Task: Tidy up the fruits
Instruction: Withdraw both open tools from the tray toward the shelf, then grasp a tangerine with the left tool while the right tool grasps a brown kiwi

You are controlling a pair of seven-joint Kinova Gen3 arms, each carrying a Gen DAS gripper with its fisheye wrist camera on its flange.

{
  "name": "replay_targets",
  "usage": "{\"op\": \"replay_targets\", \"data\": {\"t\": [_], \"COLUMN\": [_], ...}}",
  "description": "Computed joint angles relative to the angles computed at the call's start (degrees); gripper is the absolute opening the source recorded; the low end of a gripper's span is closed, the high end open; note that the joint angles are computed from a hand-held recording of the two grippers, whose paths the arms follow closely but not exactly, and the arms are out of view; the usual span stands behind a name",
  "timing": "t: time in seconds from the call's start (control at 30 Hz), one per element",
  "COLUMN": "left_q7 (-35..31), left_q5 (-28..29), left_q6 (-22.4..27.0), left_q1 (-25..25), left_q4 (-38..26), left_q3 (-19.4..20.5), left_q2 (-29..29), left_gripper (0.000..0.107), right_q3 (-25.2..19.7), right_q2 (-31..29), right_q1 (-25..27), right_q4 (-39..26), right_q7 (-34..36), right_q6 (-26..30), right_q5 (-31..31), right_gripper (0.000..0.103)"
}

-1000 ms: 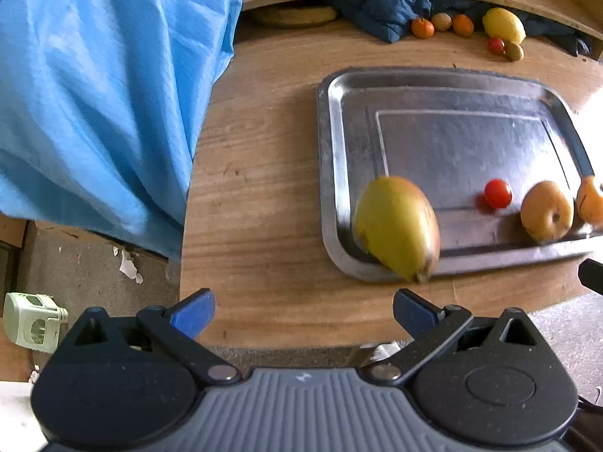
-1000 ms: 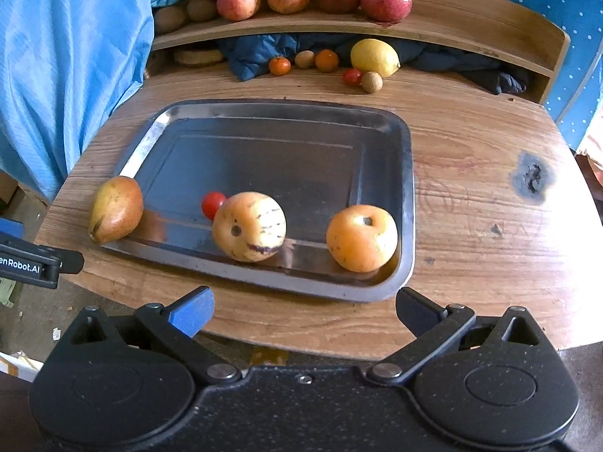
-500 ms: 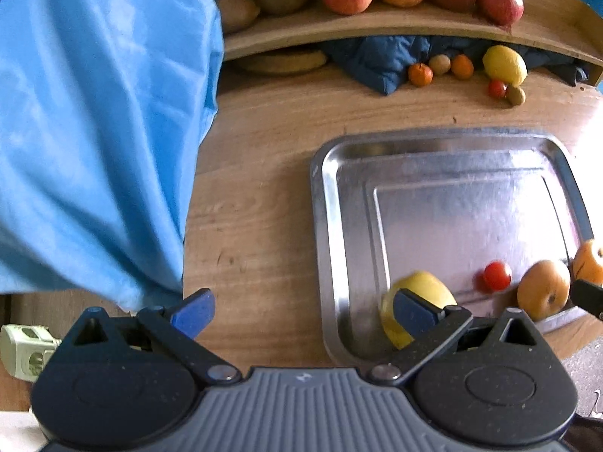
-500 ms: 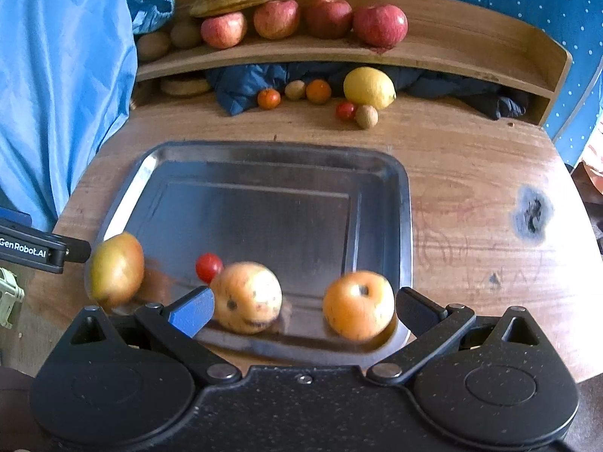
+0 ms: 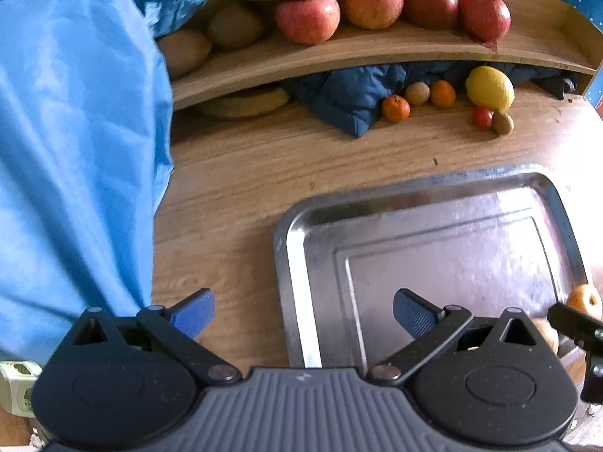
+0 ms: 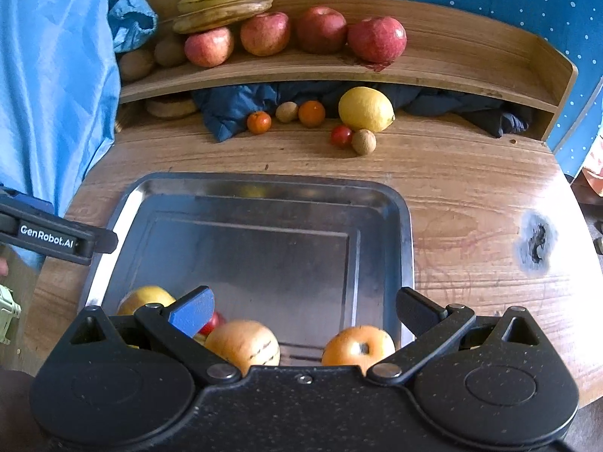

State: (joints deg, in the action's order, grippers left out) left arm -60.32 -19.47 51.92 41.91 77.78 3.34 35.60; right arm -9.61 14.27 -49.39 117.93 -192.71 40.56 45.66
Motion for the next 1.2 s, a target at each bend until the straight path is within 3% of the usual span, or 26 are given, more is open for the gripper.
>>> {"op": "replay_targets", "data": {"t": [0.43,0.83,1.2], "left_q7": [-8.42,-18.80,-26.87], "left_q5": [2.55,8.70,14.31], "left_q6": [-0.50,-4.22,-3.71], "left_q1": [-1.93,-4.18,-5.38], "left_q4": [-9.52,-17.96,-26.98], "left_q3": [0.67,2.17,3.24], "left_q2": [6.58,12.87,19.30], "left_gripper": [0.102,0.102,0.102], "right_q3": [2.80,5.89,8.95], "right_q2": [2.91,6.39,10.80], "right_q1": [2.64,5.63,6.50], "right_q4": [-3.75,-7.05,-10.40], "right_q7": [4.73,7.27,7.72], "right_q6": [0.97,4.14,5.34], "right_q5": [0.17,-1.72,-0.04], "right_gripper": [0.102,0.102,0.102]}}
